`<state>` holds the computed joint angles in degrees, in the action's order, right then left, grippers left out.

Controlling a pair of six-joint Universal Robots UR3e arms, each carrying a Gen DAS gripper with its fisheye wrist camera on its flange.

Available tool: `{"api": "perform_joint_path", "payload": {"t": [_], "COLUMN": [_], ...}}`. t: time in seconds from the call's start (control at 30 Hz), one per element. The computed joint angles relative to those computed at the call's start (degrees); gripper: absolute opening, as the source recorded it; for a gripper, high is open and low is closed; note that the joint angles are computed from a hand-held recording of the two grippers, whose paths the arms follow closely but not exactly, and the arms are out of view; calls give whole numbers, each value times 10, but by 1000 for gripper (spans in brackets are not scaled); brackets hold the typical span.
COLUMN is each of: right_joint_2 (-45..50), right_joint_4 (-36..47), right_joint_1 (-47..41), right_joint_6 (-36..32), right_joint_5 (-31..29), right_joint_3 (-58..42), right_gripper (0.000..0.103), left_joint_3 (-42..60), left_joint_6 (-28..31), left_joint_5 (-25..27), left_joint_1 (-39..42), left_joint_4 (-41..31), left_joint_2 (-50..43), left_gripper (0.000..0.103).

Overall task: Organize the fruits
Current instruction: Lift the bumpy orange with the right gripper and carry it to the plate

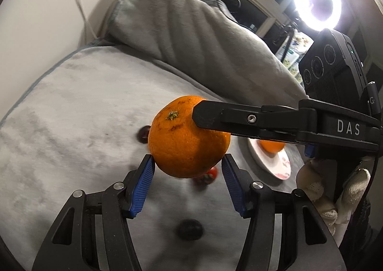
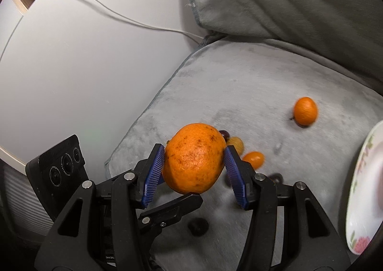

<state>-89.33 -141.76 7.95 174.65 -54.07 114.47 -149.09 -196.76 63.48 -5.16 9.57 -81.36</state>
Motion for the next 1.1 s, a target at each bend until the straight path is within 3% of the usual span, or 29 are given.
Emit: {"api": "perform_joint_path", "payload": {"t": [0.2, 0.47, 0.87, 1.1], "right_joint_2": [-114, -277, -466, -515], "right_joint_4": [37, 146, 494, 680], "right_joint_1": [-65, -177, -426, -557], "right_joint_6": [-34, -103, -326, -457], "right_joint_5": [17, 41, 114, 122], "right_joint_3": [79, 156, 171, 152], "right_gripper": [55, 55, 55, 55], "left_joint_3": [48, 129, 267, 337], "left_joint_6": [-20, -37, -32, -23], "left_joint_5": [26, 32, 59, 66], "left_joint_1": [-64, -135, -222, -255], "left_joint_4": [11, 15, -27, -66], "left_joint_2": [-41, -119, -215, -260], "left_gripper": [57, 57, 57, 57]}}
